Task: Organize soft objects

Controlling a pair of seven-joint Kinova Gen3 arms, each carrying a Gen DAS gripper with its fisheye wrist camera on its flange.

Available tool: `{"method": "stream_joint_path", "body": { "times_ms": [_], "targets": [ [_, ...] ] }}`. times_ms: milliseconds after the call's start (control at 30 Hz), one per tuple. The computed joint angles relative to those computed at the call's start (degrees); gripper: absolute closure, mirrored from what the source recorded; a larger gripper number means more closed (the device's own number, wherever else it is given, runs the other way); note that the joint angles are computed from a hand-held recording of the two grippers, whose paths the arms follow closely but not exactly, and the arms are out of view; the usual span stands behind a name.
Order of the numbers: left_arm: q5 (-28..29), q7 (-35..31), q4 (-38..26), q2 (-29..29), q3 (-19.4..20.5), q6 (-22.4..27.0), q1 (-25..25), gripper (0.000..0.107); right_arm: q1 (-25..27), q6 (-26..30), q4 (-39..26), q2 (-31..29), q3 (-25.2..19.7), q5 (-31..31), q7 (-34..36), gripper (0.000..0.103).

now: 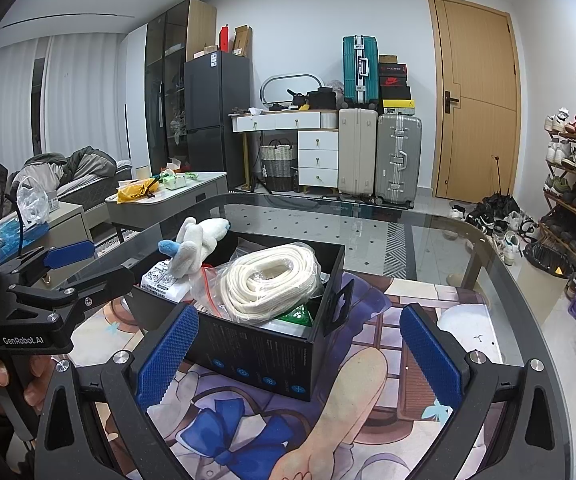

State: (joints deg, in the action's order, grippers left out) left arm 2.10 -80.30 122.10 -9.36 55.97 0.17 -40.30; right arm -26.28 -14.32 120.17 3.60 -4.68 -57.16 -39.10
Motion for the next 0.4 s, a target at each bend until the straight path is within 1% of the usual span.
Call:
{"method": "stream_joint_path", "body": {
  "times_ms": [67, 200, 400],
  "targets": [
    [0.1, 0.1, 0.0, -0.1, 0.4, 0.0, -0.4, 0.004, 0.0, 0.0, 0.0, 0.0, 0.0, 0.0, 0.0, 0.001],
    [0.1, 0.2, 0.0, 0.0, -0.3, 0.0, 0.2, 0.004, 0.0, 0.0, 0.0, 0.0, -0.1, 0.1, -0.1, 0.001],
    [0.7, -0.1, 0.3, -0.5, -0.2, -0.5, 0.0, 0.004, 0.0, 0.0, 0.0, 0.0, 0.0, -0.3, 0.4, 0.001]
  ]
}}
